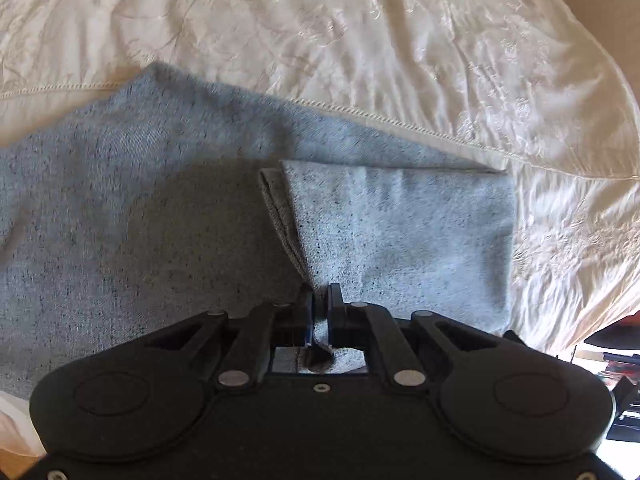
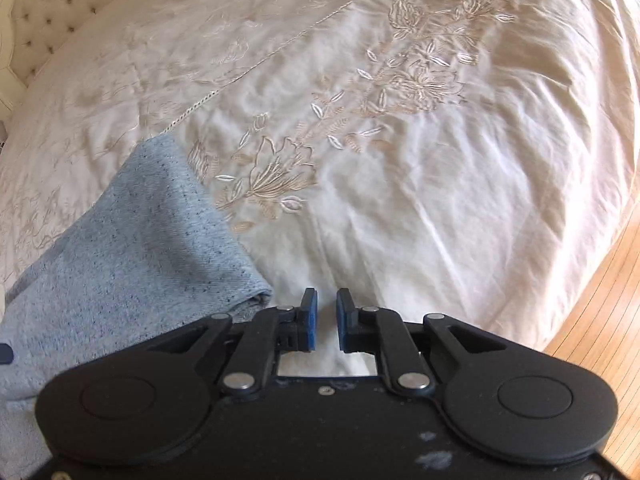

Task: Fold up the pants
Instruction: 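Press the folded layer flat with the left gripper while the right gripper withdraws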

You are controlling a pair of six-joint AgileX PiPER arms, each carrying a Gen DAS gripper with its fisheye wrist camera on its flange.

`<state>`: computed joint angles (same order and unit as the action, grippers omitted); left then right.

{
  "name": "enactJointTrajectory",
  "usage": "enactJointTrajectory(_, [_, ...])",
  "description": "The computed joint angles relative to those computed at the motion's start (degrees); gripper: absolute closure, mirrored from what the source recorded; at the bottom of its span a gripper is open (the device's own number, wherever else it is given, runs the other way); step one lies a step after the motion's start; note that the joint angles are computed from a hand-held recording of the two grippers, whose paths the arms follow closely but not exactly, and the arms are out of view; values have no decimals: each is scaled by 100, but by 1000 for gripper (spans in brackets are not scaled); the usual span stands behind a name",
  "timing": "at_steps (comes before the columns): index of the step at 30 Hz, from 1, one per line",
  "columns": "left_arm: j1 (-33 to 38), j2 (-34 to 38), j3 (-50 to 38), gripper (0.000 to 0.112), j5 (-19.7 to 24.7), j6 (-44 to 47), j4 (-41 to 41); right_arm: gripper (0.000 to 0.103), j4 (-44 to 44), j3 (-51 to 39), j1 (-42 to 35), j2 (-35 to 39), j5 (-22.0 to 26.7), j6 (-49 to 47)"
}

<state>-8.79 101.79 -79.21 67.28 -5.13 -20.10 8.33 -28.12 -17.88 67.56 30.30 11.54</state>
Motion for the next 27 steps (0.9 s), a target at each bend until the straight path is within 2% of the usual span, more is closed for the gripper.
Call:
enactJointTrajectory(4, [-47,-25,345,102,-13,-151,486,91,91,-173,-81,-346,268,-511])
enactJointTrajectory(8, [-276,-520,604,102,-311,-392,1156,90,310,-545,371,-265,255,-721])
enactJointTrajectory(11, [-503,-799,557,102,-586,-468,1248,90,538,-1001,872,220,156,-983])
enactJointTrajectory(15, [-843,-700,421,100,-791,-462,907,90,1136,-1700,1144,1223,120,-1896])
enactJointTrajectory(17, [-1047,-648,564,98,-954,-620,936,90,1097,-2070,1219,1812,129,-2080])
enactJointTrajectory(19, [-1260,-461,617,99,-955,-986,1179,91,730,-2510,1274,2443,243,-1866])
enactJointTrajectory(21, [-1361,-306,838,98,-978,-1242,1330,95,580,-2872,1184,2952,443,-1832])
enactJointTrajectory(22, [-1371,-300,976,98,-1073,-1292,1374,100,726,-2984,1092,3106,528,-2018])
enactJointTrajectory(24, [-1366,-379,1178,96,-1266,-1418,1428,101,883,-3061,1014,3176,633,-2331])
enactJointTrajectory(25, [-1348,-425,1176,96,-1246,-1561,1432,100,923,-3049,1006,3106,675,-2492])
enactJointTrajectory(27, [-1311,-621,1217,96,-1234,-1906,1449,91,1241,-2872,906,2816,757,-3081])
